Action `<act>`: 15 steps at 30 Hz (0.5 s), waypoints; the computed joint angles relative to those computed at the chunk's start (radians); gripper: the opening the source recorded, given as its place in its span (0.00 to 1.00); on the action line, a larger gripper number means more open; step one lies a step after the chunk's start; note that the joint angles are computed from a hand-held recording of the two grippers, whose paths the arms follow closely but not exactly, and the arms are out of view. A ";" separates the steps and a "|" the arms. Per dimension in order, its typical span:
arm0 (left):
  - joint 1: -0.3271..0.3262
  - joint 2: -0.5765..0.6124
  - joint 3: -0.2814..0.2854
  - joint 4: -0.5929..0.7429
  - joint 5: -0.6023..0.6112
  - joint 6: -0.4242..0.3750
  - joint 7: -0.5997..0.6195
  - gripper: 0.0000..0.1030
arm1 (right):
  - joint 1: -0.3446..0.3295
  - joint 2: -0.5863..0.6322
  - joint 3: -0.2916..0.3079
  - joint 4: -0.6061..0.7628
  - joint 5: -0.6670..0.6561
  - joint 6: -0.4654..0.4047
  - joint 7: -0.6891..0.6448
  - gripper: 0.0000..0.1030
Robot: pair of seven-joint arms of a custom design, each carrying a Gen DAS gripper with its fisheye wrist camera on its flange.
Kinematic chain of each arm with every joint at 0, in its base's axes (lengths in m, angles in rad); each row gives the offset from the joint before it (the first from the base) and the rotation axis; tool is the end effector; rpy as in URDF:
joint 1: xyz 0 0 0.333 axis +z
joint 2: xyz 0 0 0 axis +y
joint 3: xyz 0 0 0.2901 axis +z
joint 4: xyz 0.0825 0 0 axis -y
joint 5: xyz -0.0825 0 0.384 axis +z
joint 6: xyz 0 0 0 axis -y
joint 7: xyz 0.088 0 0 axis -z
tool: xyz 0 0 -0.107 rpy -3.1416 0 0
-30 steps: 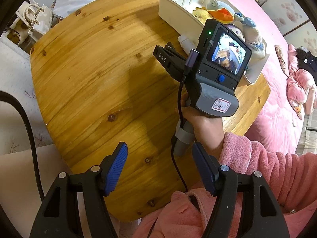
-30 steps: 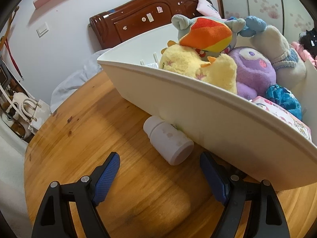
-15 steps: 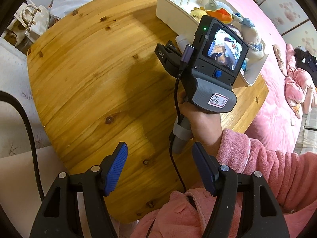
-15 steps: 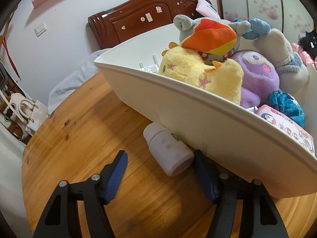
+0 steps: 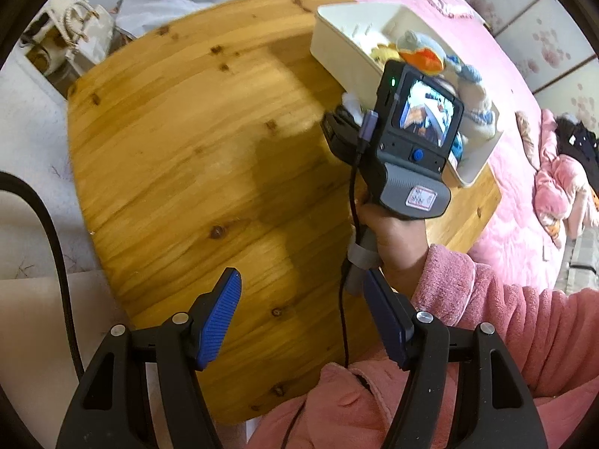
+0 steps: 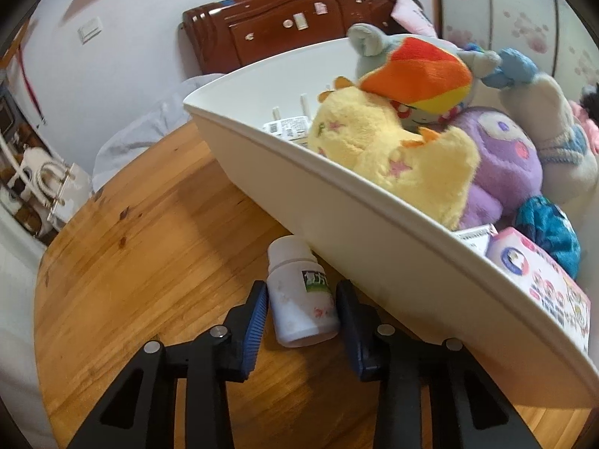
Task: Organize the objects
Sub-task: 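Close the right gripper around the white pill bottle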
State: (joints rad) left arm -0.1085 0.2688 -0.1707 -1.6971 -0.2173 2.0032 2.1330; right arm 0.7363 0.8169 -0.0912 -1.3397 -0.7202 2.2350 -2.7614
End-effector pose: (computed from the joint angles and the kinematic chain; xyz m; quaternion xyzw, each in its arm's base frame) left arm 0.6089 -0.1801 0.4196 0.3973 -0.9094 0.1092 0.0573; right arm 0.5899 0.4375 0.2374 -0.3401 0.8849 -0.2584 0.1860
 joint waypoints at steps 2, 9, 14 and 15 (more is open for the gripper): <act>0.005 -0.013 0.002 -0.014 -0.015 0.027 -0.007 0.69 | -0.008 0.000 0.006 0.001 0.006 0.008 -0.020 0.31; 0.020 -0.030 0.007 -0.037 -0.045 0.047 -0.040 0.69 | -0.024 -0.006 0.022 0.000 0.038 0.039 -0.093 0.31; 0.026 -0.037 0.008 -0.050 -0.063 0.064 -0.051 0.69 | -0.038 -0.024 0.045 -0.018 0.079 0.089 -0.165 0.31; 0.027 -0.037 0.008 -0.051 -0.065 0.069 -0.052 0.69 | -0.042 -0.030 0.052 -0.026 0.088 0.104 -0.184 0.31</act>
